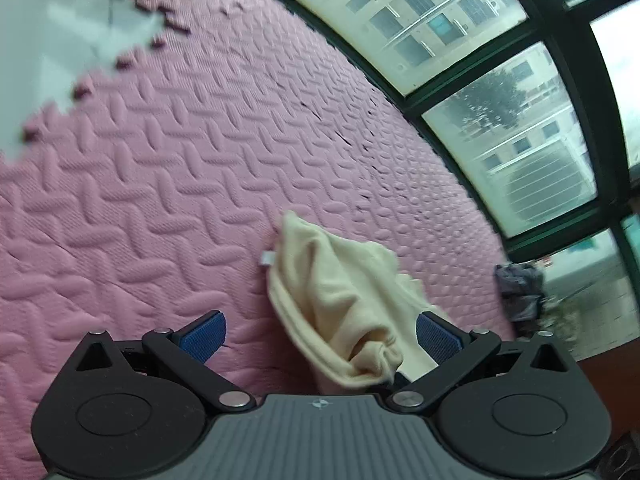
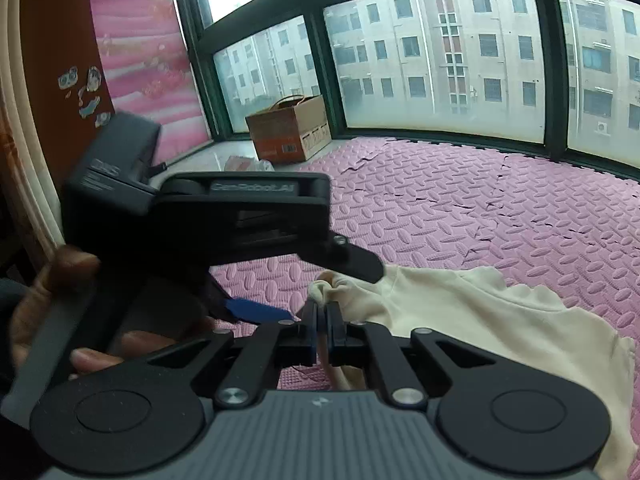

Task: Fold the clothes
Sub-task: 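Grasp the folded cream sweatshirt edge with the right gripper while the left gripper approaches it, then grasp the sweatshirt with the left gripper while the right gripper holds its edge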

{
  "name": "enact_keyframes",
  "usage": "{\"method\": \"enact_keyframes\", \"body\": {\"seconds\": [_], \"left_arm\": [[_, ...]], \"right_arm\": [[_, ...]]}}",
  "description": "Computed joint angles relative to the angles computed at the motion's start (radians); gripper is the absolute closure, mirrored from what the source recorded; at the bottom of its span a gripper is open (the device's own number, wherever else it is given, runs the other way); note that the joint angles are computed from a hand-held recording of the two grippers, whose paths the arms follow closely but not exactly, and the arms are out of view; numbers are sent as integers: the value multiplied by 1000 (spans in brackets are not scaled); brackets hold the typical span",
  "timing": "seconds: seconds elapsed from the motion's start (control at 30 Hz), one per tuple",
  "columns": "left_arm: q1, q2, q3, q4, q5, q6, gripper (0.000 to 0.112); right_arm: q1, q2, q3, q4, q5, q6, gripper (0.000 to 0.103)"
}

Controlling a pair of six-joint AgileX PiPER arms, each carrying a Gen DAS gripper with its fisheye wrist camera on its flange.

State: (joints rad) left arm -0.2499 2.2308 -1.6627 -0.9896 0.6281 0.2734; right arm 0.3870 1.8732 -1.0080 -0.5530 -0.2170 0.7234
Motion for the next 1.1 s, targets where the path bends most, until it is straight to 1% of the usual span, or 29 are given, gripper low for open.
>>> {"method": "enact_keyframes", "body": {"seconds": [0.13,0.2,0.27,0.33,0.37,0.4,0.47,0.53,0.57,0.6,0.63,0.7,0.73,0.77,0.8,0.87,0.9,0.93,0.97,1.0,1.03,1.1], "left_arm": [[12,70,-67,-71,66,-29,10],[12,81,-73,-93,62,-18,10],[12,84,-78,-108,60,6,15],[7,94,-100,-75,70,-12,24],[6,98,-107,-70,73,-11,26],[6,104,-113,-71,80,-10,30],[6,112,-121,-77,89,-10,33],[6,117,-123,-82,88,-10,42],[6,118,-122,-81,86,-13,43],[7,120,-124,-77,89,-14,49],[8,122,-128,-73,93,-14,60],[9,128,-134,-61,99,-19,67],[8,134,-141,-48,98,-27,74],[7,137,-142,-41,95,-29,77],[8,136,-134,-48,90,-17,79],[11,136,-126,-56,88,-2,82],[11,136,-126,-55,87,-2,83],[10,135,-124,-53,84,-3,83],[8,134,-124,-48,80,-6,83],[4,130,-122,-38,74,-7,83],[0,126,-119,-26,67,-6,83],[-9,115,-111,-5,52,-3,83]], "right_arm": [[-12,12,-9,8,-19,-7,99],[-13,6,-2,11,-26,-8,99],[-14,6,1,7,-31,-6,99],[-11,7,5,32,-35,-37,99],[-8,6,8,50,-36,-57,99],[-6,7,10,60,-38,-69,99],[-2,9,12,66,-42,-77,99],[6,11,15,89,-41,-109,99],[8,11,16,84,-41,-107,99],[10,12,17,78,-40,-104,99],[12,12,19,79,-40,-108,99],[15,7,30,117,-46,-146,99],[14,3,36,120,-47,-147,96],[11,-3,42,98,-46,-121,95],[6,-11,52,86,-48,-107,93],[-4,-33,81,106,-47,-132,90],[-10,-45,96,123,-44,-151,86],[-18,-57,112,141,-39,-170,77],[-25,-69,129,181,-36,-212,72],[-32,-82,149,261,-35,-293,65],[-42,-94,170,339,-37,-367,65],[-75,-117,214,444,-47,-451,65]]}}
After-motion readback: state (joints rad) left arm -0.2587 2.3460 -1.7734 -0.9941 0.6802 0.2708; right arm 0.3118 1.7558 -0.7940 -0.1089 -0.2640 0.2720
